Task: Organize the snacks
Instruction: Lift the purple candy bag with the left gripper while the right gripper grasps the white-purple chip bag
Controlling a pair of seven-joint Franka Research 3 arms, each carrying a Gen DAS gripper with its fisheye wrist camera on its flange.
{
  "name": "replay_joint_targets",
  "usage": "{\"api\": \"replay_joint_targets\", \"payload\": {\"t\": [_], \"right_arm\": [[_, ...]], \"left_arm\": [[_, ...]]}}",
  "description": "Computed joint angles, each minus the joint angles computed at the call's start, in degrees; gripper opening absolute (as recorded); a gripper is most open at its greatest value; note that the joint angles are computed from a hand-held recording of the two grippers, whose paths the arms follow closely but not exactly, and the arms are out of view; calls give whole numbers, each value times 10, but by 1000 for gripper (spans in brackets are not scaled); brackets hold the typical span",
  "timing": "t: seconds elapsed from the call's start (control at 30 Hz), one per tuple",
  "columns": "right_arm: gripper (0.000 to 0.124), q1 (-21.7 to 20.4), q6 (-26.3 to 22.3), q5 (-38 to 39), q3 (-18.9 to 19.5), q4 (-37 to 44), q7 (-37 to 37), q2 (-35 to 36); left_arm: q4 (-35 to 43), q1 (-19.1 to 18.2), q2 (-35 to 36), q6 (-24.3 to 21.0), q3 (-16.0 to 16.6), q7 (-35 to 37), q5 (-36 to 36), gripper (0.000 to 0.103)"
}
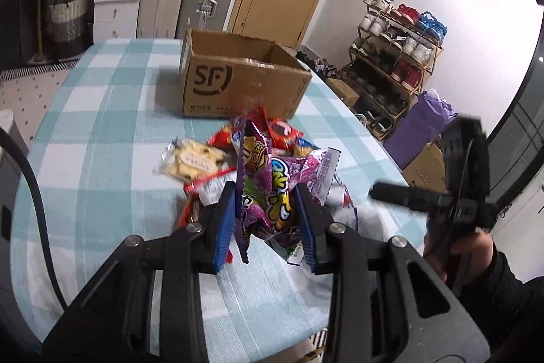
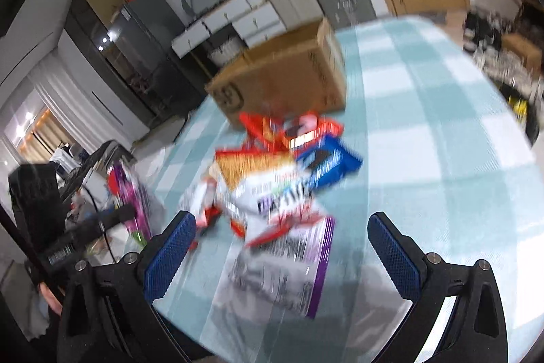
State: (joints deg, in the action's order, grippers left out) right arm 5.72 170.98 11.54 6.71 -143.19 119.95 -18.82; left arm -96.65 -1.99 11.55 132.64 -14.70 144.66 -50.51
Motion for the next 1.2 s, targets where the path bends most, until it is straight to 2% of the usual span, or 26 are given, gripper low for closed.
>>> {"api": "replay_joint_targets", "payload": {"t": [0.17, 0.23, 0.5, 0.57, 0.7, 0.77, 0.83, 0.9, 1.07, 1.13, 1.2], "right_arm": [[103, 5, -62, -24, 6, 31, 2, 32], [103, 15, -69, -27, -1, 38, -5, 43], [101, 37, -118, -34, -17, 83, -16, 88], [99, 38, -128, -38, -20, 91, -10, 96], [96, 34, -134, -79, -16, 108, 14, 112], [91, 32, -148, -114, -14, 121, 32, 120], [80, 34, -162, -146, -11, 132, 54, 125], [78, 40, -159, -145, -16, 130, 52, 123], [59, 57, -133, -80, -31, 124, -1, 125], [46, 65, -116, -41, -35, 113, -32, 118], [42, 61, -111, -53, -27, 115, -27, 119]], "left_arm": [[26, -7, 10, 27, -5, -4, 5, 31], [29, -6, 11, 38, -8, -2, 2, 31], [30, 0, 17, 45, -9, -24, 9, 31], [38, 4, 26, 34, -9, -33, 10, 31], [40, 10, 30, 29, -11, -45, 12, 31], [43, 12, 35, 25, -12, -48, 12, 31], [42, 13, 36, 26, -13, -53, 15, 31], [43, 14, 38, 26, -14, -57, 19, 31], [44, 13, 40, 30, -18, -60, 26, 31], [40, 12, 39, 34, -18, -58, 29, 31], [38, 11, 38, 37, -19, -58, 32, 31]]}}
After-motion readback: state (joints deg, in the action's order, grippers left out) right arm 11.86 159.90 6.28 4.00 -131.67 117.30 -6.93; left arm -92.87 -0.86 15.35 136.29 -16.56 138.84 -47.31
